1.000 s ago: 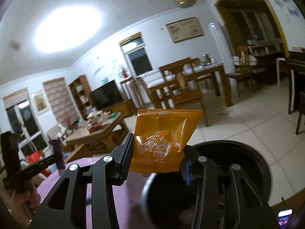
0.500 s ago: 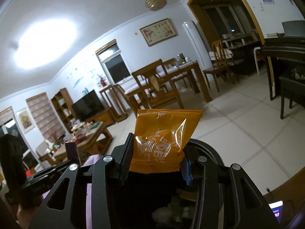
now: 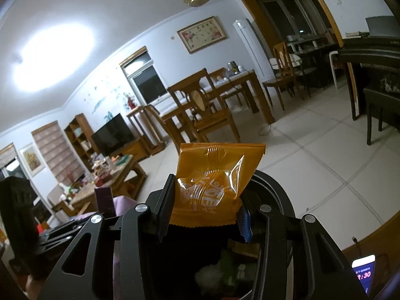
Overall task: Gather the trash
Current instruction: 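Carry the orange bag and purple tube over the bin and open both tools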
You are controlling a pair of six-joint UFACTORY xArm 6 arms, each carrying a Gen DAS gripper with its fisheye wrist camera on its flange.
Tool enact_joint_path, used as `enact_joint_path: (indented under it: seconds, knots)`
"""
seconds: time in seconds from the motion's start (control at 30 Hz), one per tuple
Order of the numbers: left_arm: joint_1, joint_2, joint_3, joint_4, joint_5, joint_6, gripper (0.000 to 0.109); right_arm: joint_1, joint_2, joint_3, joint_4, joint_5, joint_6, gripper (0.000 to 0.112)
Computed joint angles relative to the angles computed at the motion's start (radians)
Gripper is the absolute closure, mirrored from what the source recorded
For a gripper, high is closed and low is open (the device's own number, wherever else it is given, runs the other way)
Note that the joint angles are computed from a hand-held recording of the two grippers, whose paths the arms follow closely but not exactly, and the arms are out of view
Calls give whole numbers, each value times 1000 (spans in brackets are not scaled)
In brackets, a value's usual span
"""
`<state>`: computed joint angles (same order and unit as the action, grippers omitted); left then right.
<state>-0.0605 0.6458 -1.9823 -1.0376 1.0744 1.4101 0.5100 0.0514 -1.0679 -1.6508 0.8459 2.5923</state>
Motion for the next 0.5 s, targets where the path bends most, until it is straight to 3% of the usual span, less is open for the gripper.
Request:
enact_joint_path:
  seconds: [0.37, 0.5]
  knots:
    - [-9, -26, 46, 2, -11, 18, 83, 4, 46, -55, 10, -23, -24, 68]
    - [-16, -27, 44, 14, -15, 11, 82, -13, 61, -75, -1, -78, -33, 60]
